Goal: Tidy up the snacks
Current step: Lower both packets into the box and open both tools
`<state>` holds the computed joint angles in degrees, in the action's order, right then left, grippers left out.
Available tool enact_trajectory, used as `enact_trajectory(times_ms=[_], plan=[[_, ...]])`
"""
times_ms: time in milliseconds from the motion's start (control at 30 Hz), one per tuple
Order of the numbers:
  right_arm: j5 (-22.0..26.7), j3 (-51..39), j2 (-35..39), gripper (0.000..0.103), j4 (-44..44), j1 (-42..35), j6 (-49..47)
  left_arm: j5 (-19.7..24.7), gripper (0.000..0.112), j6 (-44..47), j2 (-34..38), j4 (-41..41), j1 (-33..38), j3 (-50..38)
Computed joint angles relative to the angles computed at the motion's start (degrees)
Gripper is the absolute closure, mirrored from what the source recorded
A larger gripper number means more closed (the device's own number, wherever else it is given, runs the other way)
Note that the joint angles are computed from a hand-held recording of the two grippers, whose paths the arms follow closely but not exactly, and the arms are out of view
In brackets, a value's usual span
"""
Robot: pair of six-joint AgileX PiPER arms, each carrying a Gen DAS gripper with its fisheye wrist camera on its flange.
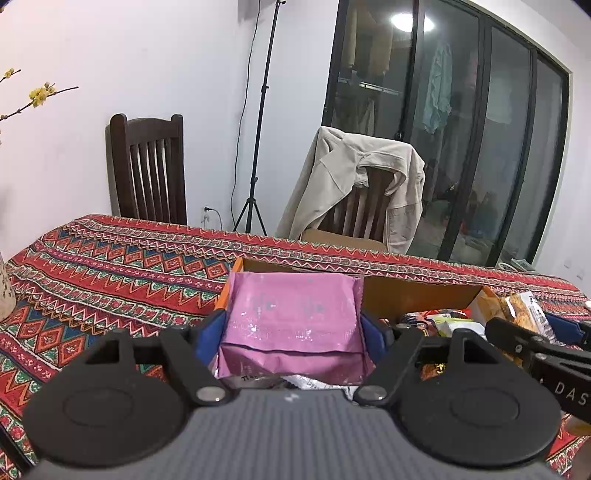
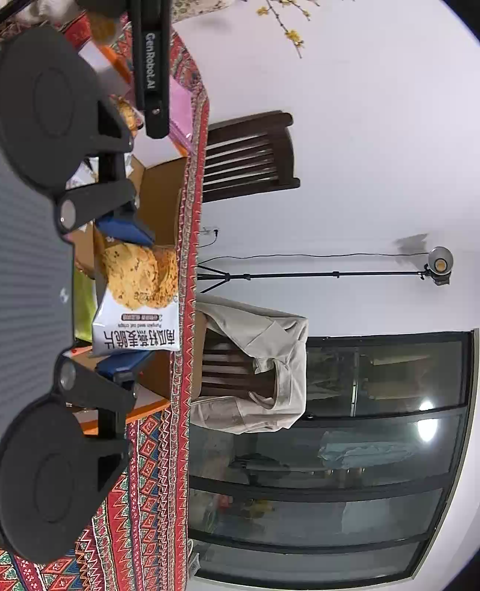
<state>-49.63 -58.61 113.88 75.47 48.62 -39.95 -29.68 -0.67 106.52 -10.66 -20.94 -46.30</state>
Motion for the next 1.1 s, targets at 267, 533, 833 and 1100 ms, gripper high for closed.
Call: enact_trajectory(times_ms=[267, 533, 833, 1100], plan=[[0.0, 1.7, -1.1, 0.001, 0.4, -0.6, 4.1, -8.2, 0.009, -5.6, -2.0, 3.0, 0.9, 4.6], [0.0, 0.5, -0.7, 0.000, 2.6, -0.2, 1.9, -8.5, 0.009, -2.0, -2.9, -1.4, -0.8, 5.0], [-0.8, 3.3, -6.6, 0.000, 7.4, 3.0, -1.0, -7.8, 0.009, -2.4, -14.8, 0.5, -0.8, 12.3], [-8.3, 7.9, -13.0, 0.000, 15.3, 13.0, -6.1, -9.0, 0.009, -2.2, -28.8, 5.1, 0.6, 25.3]])
